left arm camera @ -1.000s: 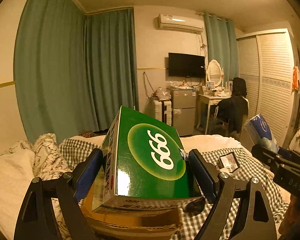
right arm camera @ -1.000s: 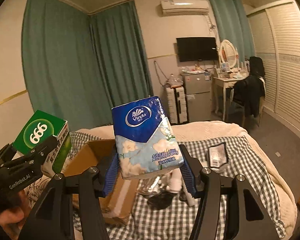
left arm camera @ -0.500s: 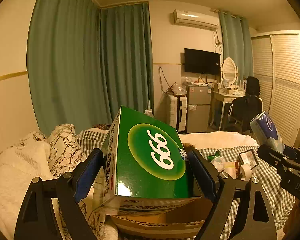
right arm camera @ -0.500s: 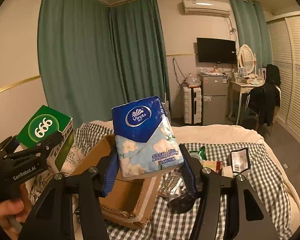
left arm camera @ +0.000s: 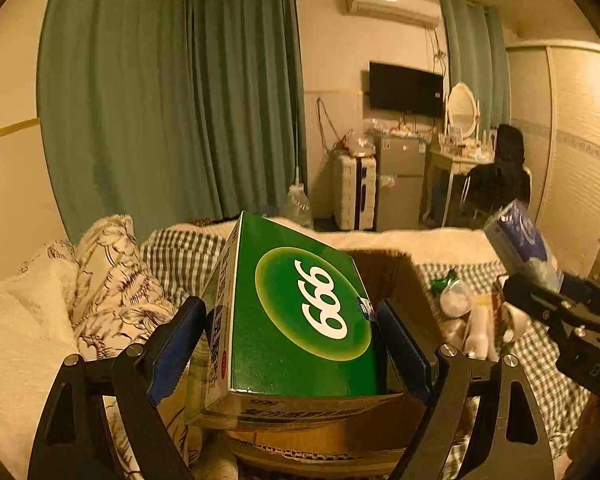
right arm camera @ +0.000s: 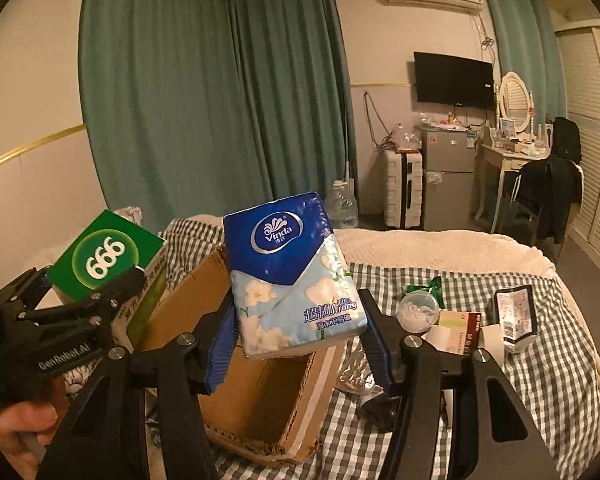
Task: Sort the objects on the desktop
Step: 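Carry the green box and tissue pack over the cardboard box with both tools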
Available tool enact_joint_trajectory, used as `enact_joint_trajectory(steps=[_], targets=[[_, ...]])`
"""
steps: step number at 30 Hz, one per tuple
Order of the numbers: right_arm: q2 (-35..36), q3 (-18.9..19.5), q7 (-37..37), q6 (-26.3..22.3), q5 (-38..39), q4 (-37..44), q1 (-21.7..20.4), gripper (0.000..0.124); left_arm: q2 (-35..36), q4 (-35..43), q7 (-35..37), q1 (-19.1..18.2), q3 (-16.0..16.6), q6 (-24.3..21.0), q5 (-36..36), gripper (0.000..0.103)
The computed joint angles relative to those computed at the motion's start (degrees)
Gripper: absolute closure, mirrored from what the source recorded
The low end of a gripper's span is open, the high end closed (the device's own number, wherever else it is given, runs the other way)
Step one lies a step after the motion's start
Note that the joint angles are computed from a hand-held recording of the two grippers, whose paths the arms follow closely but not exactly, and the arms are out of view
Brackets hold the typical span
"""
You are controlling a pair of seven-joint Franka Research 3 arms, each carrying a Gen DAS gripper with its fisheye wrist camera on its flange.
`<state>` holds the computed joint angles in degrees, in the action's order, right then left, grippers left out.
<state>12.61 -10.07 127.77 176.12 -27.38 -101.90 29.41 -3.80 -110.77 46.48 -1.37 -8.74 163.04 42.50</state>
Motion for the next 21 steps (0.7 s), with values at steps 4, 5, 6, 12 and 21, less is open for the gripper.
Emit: enact_joint_trajectory(steps=[4, 5, 6, 12, 21], targets=[[3.36, 1.84, -3.61, -1.44, 2.29, 3.48, -1.06, 0.069, 2.59, 1.70, 1.73, -0.38, 0.36, -2.34, -2.16, 0.014], [4.10, 2.86, -5.47, -1.46, 4.11, 4.09, -1.80, 0.069, 3.04, 1.93, 2.03, -0.46, 0.55, -2.74, -2.66, 0.014], [5.16, 4.48, -8.14, -1.58, 6.62, 4.99, -2.93, 0.069, 3.40, 2.16, 2.03, -0.54, 0.72, -3.11, -2.84, 0.014], [10.10, 9.53, -19.56, -3.42, 16.70, 9.65, -5.98, 0.069, 6.06, 4.08, 3.13, -1.18, 1.41, -5.60, -4.94, 0.014], [15.89, 8.74, -27.18, -9.24, 25.02, 15.79, -4.53, 0.069, 9.86, 6.54, 6.80, -2.39, 2.00, -9.44, -8.07, 0.014]])
